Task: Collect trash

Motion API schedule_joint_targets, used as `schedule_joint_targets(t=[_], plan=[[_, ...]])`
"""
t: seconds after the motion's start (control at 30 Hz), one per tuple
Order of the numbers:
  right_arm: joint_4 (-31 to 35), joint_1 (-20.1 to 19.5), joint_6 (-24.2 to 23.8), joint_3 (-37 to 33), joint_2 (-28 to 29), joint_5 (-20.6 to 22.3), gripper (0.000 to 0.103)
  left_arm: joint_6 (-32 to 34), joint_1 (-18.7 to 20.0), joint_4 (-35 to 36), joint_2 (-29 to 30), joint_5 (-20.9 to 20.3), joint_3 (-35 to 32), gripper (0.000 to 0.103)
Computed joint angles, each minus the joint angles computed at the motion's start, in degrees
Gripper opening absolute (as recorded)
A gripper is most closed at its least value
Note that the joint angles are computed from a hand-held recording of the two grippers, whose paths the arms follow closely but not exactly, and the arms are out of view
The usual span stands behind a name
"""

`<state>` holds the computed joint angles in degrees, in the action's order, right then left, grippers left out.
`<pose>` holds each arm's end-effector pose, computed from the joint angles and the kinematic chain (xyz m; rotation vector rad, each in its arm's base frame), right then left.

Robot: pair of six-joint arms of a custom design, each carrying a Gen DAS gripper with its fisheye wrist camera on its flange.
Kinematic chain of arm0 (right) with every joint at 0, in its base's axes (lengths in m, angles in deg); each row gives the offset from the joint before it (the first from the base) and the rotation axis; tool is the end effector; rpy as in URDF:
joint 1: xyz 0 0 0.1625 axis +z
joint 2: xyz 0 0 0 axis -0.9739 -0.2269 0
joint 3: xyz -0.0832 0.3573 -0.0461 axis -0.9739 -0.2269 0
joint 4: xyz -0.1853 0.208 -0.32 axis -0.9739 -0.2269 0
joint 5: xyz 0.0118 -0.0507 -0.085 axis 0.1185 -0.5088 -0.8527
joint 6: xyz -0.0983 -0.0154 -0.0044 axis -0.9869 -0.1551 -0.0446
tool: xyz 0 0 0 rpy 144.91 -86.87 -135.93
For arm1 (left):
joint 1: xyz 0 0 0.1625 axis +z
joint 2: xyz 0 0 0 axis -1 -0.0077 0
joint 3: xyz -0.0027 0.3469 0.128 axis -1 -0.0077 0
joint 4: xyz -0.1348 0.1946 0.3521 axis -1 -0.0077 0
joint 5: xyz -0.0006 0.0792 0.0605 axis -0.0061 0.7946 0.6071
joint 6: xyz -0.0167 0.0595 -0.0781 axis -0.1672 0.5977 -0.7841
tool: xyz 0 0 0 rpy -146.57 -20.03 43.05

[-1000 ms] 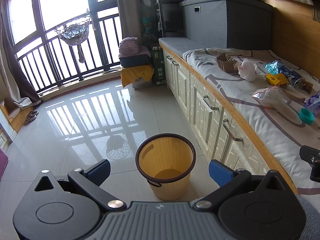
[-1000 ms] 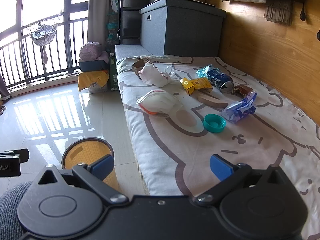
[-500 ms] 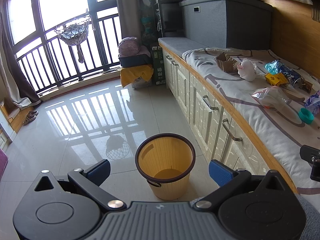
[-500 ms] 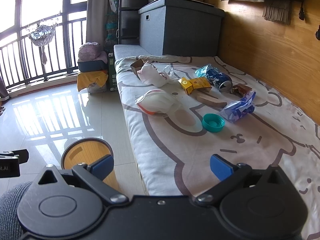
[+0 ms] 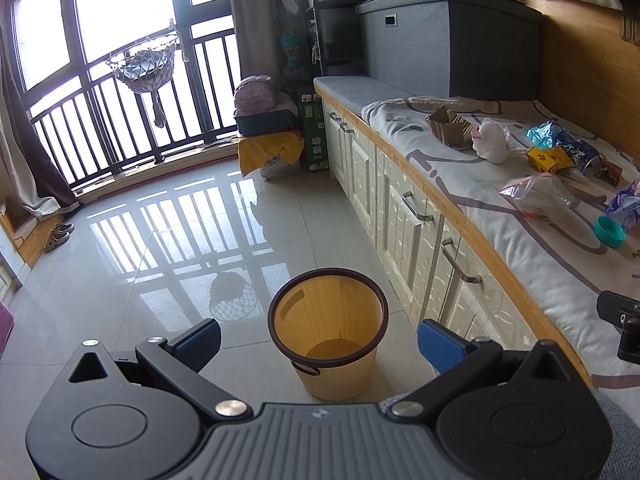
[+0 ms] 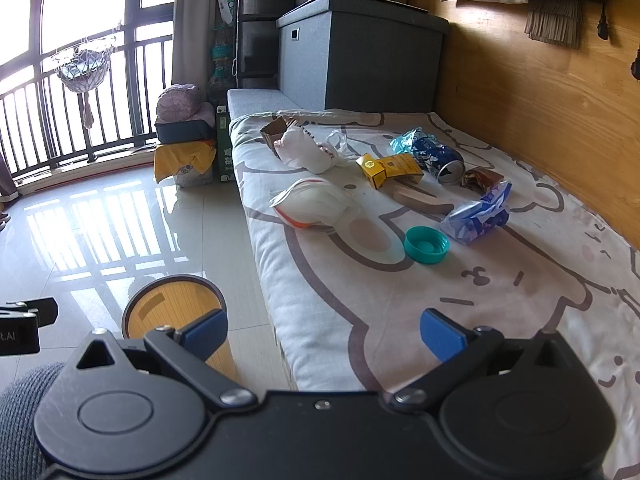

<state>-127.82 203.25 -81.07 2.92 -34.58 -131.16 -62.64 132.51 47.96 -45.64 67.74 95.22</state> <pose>0.5534 -0.6262 0.1868 0.9921 -2.2396 0.9172 -0.2648 -0.5613 0.4819 -0.1815 1.7944 -1.0708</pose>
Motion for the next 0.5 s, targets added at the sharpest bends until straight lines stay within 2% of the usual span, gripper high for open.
schedule_joint_targets(t=[0.5], plan=[[0.19, 0.0, 0.0, -0.22, 0.08, 0.01, 0.103, -0.24, -0.32, 0.12, -0.11, -0.32, 0.08, 0.103]])
